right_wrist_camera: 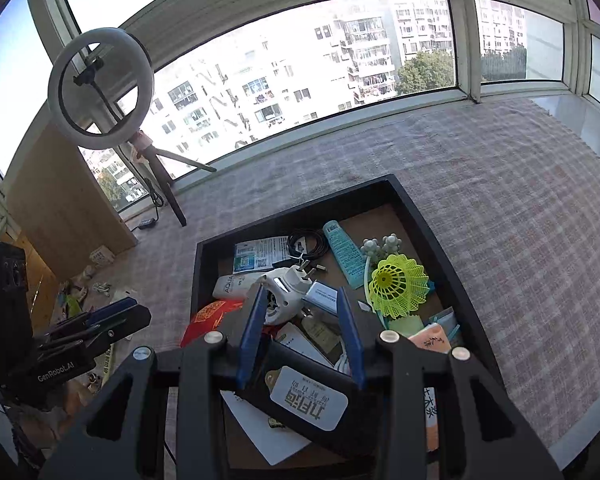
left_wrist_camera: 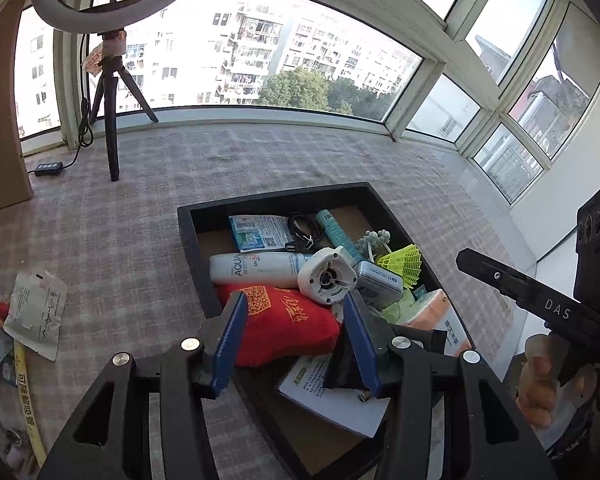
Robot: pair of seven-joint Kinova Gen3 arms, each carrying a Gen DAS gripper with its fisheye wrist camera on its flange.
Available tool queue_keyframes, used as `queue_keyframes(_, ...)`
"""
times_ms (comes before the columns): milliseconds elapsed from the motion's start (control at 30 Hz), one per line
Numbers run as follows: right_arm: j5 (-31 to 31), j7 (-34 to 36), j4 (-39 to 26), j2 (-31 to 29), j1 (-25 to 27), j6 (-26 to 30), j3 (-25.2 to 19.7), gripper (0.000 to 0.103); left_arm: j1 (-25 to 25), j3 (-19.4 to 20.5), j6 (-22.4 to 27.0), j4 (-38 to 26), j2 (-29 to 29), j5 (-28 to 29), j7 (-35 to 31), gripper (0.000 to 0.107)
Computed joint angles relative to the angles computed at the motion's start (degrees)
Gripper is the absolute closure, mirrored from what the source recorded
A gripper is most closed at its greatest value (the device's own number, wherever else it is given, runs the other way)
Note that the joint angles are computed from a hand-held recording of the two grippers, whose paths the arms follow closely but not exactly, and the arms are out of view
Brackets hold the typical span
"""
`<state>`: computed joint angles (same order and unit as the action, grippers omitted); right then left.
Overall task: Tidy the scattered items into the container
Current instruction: 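Carry the wet-wipes pack into the black tray and open both grippers, then move both grippers back toward the green lip balm tube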
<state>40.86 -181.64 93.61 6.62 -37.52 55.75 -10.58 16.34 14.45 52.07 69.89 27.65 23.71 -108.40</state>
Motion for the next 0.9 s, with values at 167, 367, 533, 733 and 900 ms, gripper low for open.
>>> queue_keyframes(167, -2.21, 5.79, -4.55, 3.98, -0.02, -3.1, 0.73, 0.067, -3.41, -1.74, -0.68, 2.77, -2.13, 0.2, 0.6, 0.06)
queue_keyframes(367, -6.24, 14.09, -11.95, 10.02, -1.73, -5.63, 2.76, 0.066, -8.31, -4.14, -0.96, 5.35, -3.87, -0.09, 2.17, 0.061)
queue_keyframes(533, -10.04, 21.68, -20.04, 15.8, -3.83, -5.29, 3.88, 0.065, -13.07, -5.82, -1.31, 7.91, -5.16, -0.31, 1.83, 0.062)
queue_keyframes(733, -15.53, 29.59, -31.56, 23.56, -6.56, -2.11, 4.93, 0.065, -19.87, -7.87, -0.76, 10.14, -5.95, 0.28, -0.29, 0.062)
queue_keyframes(900, -20.29, 34.18, -42.88, 30.78, -9.23, 2.38, 6.26, 0.066, -25.21, -9.24, 0.67, 10.44, -5.32, 0.71, -3.26, 0.062)
